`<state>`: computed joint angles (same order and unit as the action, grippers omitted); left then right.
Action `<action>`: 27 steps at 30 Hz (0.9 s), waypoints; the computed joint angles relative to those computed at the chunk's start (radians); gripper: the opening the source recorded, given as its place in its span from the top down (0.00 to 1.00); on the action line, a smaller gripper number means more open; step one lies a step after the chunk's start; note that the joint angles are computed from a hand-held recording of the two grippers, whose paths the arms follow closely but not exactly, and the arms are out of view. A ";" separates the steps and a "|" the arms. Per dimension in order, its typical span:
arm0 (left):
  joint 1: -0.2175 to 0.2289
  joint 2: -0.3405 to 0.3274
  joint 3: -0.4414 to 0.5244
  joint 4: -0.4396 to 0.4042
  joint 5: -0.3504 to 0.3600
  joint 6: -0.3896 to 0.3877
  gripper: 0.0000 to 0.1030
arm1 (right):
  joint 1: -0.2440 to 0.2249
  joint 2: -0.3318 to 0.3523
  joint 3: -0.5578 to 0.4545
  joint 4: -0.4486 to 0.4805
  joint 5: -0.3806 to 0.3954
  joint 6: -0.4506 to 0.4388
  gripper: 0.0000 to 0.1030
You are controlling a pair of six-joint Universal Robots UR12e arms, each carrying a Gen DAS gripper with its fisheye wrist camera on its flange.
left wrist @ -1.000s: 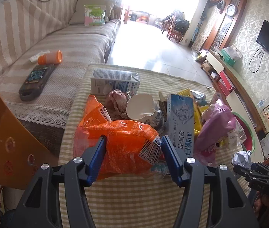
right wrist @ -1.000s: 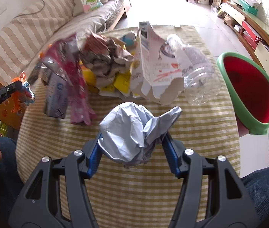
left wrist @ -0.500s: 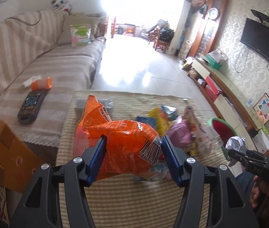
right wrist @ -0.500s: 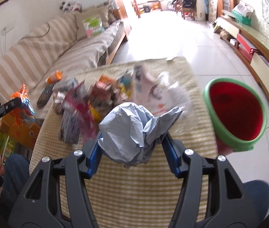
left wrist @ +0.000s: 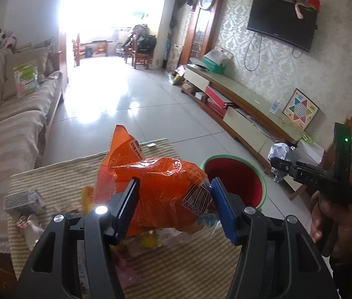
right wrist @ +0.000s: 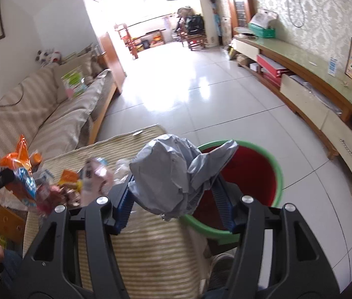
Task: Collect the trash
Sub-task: 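Lift the foil with the right tool while the left tool lifts the orange bag toward the bucket, then open both tools over the red bucket, dropping foil and orange bag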
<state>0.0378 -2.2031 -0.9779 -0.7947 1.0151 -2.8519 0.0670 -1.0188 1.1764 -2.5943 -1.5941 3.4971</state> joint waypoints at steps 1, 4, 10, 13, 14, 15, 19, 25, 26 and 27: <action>-0.010 -0.011 0.017 -0.015 -0.008 0.017 0.46 | -0.012 0.000 0.000 -0.002 -0.007 -0.002 0.45; -0.043 -0.054 0.088 -0.084 -0.049 0.058 0.46 | -0.045 0.006 -0.005 0.006 0.012 0.000 0.45; -0.104 -0.120 0.175 -0.164 -0.078 0.128 0.46 | -0.088 0.026 -0.017 0.029 0.062 -0.011 0.45; -0.129 -0.160 0.230 -0.210 -0.076 0.141 0.46 | -0.105 0.039 -0.025 0.045 0.091 -0.019 0.45; -0.137 -0.172 0.246 -0.220 -0.072 0.145 0.46 | -0.109 0.038 -0.021 0.047 0.096 -0.022 0.45; -0.142 -0.179 0.255 -0.224 -0.067 0.151 0.46 | -0.111 0.041 -0.022 0.052 0.096 -0.023 0.45; -0.164 -0.222 0.314 -0.263 -0.047 0.170 0.45 | -0.127 0.053 -0.030 0.063 0.117 -0.022 0.45; -0.189 -0.267 0.372 -0.278 0.004 0.179 0.39 | -0.136 0.069 -0.046 0.061 0.137 -0.016 0.45; -0.191 -0.266 0.366 -0.268 0.013 0.178 0.38 | -0.137 0.072 -0.050 0.057 0.140 -0.015 0.45; -0.192 -0.267 0.368 -0.270 0.009 0.176 0.32 | -0.137 0.075 -0.053 0.055 0.140 -0.016 0.45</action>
<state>-0.1540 -2.4705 -0.6103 -1.0642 1.0240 -2.6759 -0.0701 -0.9442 1.1229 -2.5393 -1.4538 3.4813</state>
